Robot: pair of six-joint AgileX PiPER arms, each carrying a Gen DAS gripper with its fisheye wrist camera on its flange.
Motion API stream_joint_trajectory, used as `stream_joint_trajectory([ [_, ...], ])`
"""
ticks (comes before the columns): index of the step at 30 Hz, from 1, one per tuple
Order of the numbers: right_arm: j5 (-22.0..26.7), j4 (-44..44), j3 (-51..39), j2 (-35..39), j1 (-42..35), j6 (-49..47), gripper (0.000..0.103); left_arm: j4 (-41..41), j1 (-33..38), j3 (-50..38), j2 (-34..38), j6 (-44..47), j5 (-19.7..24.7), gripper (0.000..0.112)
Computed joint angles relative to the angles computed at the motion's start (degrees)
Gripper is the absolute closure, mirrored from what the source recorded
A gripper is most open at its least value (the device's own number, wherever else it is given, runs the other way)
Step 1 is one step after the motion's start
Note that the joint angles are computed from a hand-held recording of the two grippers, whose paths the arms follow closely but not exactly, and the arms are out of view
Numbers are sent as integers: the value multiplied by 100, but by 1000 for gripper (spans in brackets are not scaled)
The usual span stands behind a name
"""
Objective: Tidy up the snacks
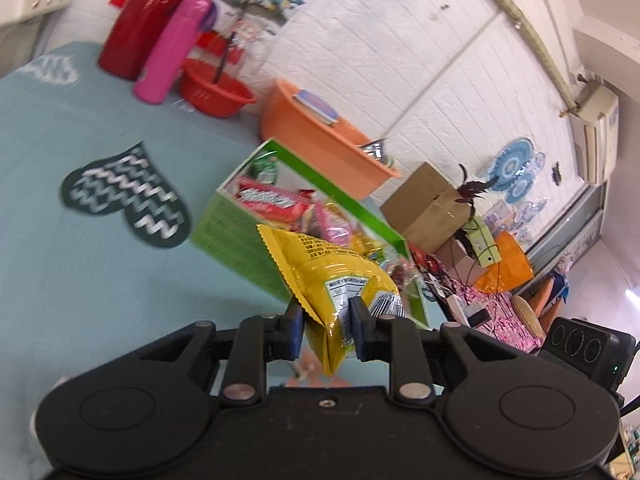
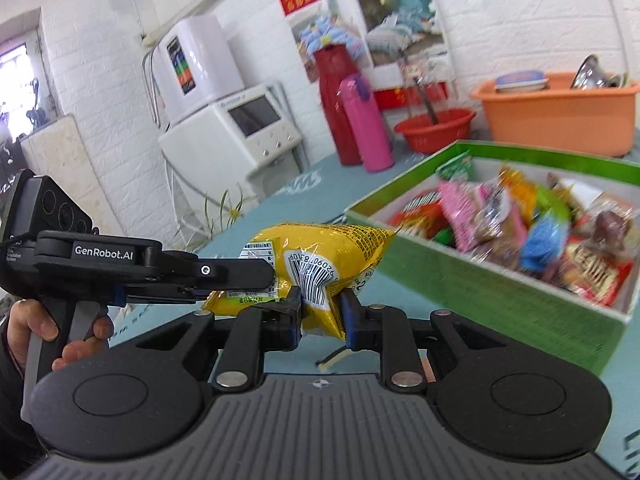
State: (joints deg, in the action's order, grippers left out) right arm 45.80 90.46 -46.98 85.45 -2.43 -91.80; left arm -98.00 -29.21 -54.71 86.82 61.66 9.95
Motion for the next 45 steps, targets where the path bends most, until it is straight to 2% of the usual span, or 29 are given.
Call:
stream_joint_trajectory([
  [6, 97, 90, -311, 62, -431, -48, 66, 1379, 92, -1115, 687, -1197, 399, 80],
  [11, -53, 186, -797, 322, -509, -14, 66, 2551, 102, -2149, 1300, -2197, 503, 80],
  [17, -283, 191, -1677, 1078, -486, 195, 66, 3746, 289, -3530, 2252, -3312, 866, 79],
  [27, -745, -405, -3052, 2250, -217, 929, 66, 4925, 638, -5264, 3569, -4519, 1479, 78],
  [28, -813, -518, -3199, 2362, -169, 1032, 66, 5118, 654, -5426, 3684, -4677, 1509, 75],
  [29, -926, -653, -3330, 2458, -111, 1139, 66, 5369, 647, -5560, 3776, -4860, 1519, 64],
  [30, -1118, -905, -3453, 2536, -32, 1328, 65, 5730, 632, -5707, 3876, -5117, 1538, 48],
  [31, -1416, -1311, -3565, 2585, 84, 1671, 60, 6094, 620, -5838, 3966, -5411, 1582, 9],
  [32, -1677, -1620, -3625, 2620, 186, 1913, 57, 6446, 601, -5865, 4002, -5735, 1539, 9],
  [33, -1830, -1718, -3620, 2635, 237, 1937, 45, 6764, 571, -5809, 3988, -6017, 1437, 9],
  [34, -1965, -1594, -3541, 2616, 262, 1752, 23, 7157, 537, -5712, 3950, -6344, 1298, 9],
  [36, -1980, -1074, -3348, 2549, 209, 1171, 0, 7429, 529, -5583, 3895, -6511, 1178, 9],
  [37, -1894, -631, -3232, 2502, 153, 744, 0, 7387, 554, -5569, 3882, -6480, 1202, 9],
  [40, -1907, -148, -2975, 2303, 127, 215, 0, 7330, 567, -5334, 3708, -6532, 1113, 9],
  [45, -1969, 9, -2461, 1779, 61, -8, 0, 7636, 387, -4611, 3122, -6677, 717, 9],
])
